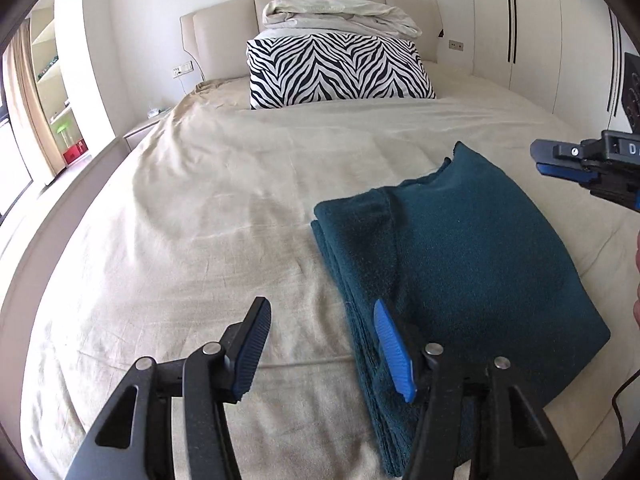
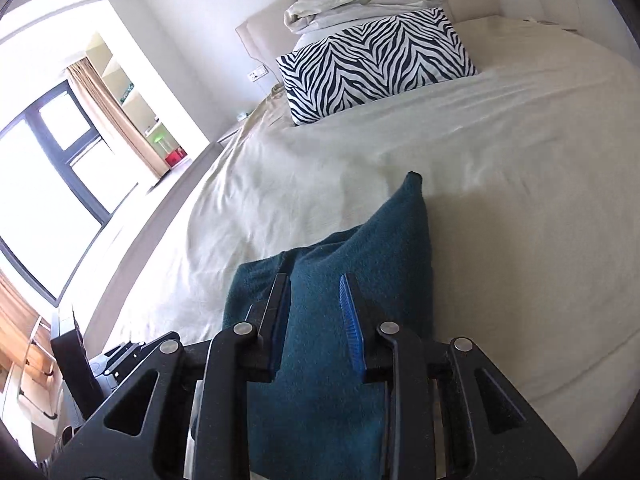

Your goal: Fold small clothes

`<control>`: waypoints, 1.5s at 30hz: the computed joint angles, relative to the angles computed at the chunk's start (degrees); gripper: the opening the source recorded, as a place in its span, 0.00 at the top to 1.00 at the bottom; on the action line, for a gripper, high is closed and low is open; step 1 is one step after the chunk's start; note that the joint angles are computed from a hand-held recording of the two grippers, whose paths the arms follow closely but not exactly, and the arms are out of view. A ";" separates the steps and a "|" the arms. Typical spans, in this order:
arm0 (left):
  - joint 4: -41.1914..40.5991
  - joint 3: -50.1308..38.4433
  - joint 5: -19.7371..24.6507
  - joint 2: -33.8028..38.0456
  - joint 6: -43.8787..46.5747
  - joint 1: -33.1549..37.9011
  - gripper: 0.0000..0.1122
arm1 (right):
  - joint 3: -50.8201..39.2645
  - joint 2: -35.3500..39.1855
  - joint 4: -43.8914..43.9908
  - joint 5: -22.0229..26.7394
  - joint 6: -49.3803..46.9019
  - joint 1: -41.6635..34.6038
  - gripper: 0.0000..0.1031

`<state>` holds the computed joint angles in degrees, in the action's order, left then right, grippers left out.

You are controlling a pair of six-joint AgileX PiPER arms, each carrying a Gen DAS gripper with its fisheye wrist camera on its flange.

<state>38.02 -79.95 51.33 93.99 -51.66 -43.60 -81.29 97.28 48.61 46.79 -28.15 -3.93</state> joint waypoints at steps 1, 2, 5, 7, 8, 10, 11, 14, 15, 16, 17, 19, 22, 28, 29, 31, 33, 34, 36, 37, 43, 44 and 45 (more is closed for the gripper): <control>-0.69 0.12 -2.31 -0.58 0.17 0.82 0.48 | -5.69 5.54 -1.63 3.53 4.05 0.34 0.75; -3.56 0.83 -6.91 -1.49 1.71 2.23 0.49 | -9.82 10.64 -3.70 5.97 8.82 0.61 0.75; -13.26 -1.41 -16.00 1.41 10.35 4.59 0.48 | -10.32 16.75 0.20 2.28 9.39 1.27 0.81; -17.47 -4.40 -15.59 6.08 12.85 5.05 0.49 | -8.28 16.38 3.62 0.56 6.41 1.03 0.83; -18.65 -5.75 -15.11 8.76 13.04 5.49 0.49 | -8.90 16.79 3.99 1.60 6.36 0.76 0.83; -17.86 -6.40 -13.96 12.09 12.72 5.28 0.54 | -12.97 18.24 1.79 6.38 9.39 0.01 0.83; -15.96 -5.54 -14.48 11.92 11.55 4.87 0.54 | -15.59 18.73 0.96 8.91 11.44 -0.34 0.82; -14.70 -6.36 -12.38 12.35 10.68 4.02 0.54 | -18.27 17.61 4.73 8.36 10.16 -1.91 0.78; -14.06 -5.95 -12.76 12.60 10.05 3.83 0.54 | -21.56 19.25 5.16 10.06 11.71 -2.27 0.78; -13.62 -5.52 -13.11 12.64 9.55 3.71 0.54 | -26.49 22.45 4.51 12.76 14.35 -2.09 0.78; -13.64 -5.36 -13.39 12.62 9.41 3.79 0.54 | -32.22 26.32 2.39 15.60 17.75 -1.41 0.78; -15.48 -5.29 -13.79 12.53 10.65 4.45 0.54 | -43.42 34.73 -5.00 20.54 25.53 0.52 0.78; -18.82 -5.35 -14.79 12.75 13.00 5.69 0.54 | -46.09 38.24 -11.88 17.37 28.46 1.86 1.00; -19.62 -5.47 -14.64 12.80 13.56 5.80 0.54 | -38.40 32.48 -7.85 15.04 24.74 0.41 0.95; -19.64 -5.50 -14.63 12.81 13.54 5.81 0.54 | -32.67 28.63 -4.43 12.56 21.15 -0.31 0.94; -19.30 -5.34 -14.59 12.67 13.15 5.62 0.54 | -21.76 20.85 2.30 10.30 13.27 -1.79 0.94; -19.38 -5.46 -14.53 12.73 13.18 5.63 0.54 | -12.36 13.79 6.33 10.45 6.64 -2.67 0.94; -19.29 -5.48 -14.48 12.73 13.07 5.57 0.54 | -7.92 10.73 7.91 11.03 3.68 -3.02 0.94; -19.24 -5.06 -14.69 12.50 12.95 5.58 0.54 | 0.63 5.47 8.19 10.89 -0.37 -3.19 0.94; -19.18 -5.05 -14.66 12.47 12.84 5.54 0.54 | 5.78 2.97 8.12 9.34 -2.42 -3.33 0.93; -18.11 -5.03 -14.67 12.59 12.65 5.30 0.54 | 22.75 0.78 19.79 5.72 -18.57 -7.09 0.90; -18.25 -4.83 -14.89 12.47 12.67 5.40 0.54 | 22.18 -0.39 17.75 4.94 -15.99 -6.33 0.89; -18.53 -4.82 -14.95 12.45 12.87 5.55 0.54 | 20.98 -1.91 14.41 4.04 -11.70 -5.11 0.86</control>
<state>19.49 -84.76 36.38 106.44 -38.79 -38.06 -60.31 95.37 63.02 50.83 -39.84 -9.03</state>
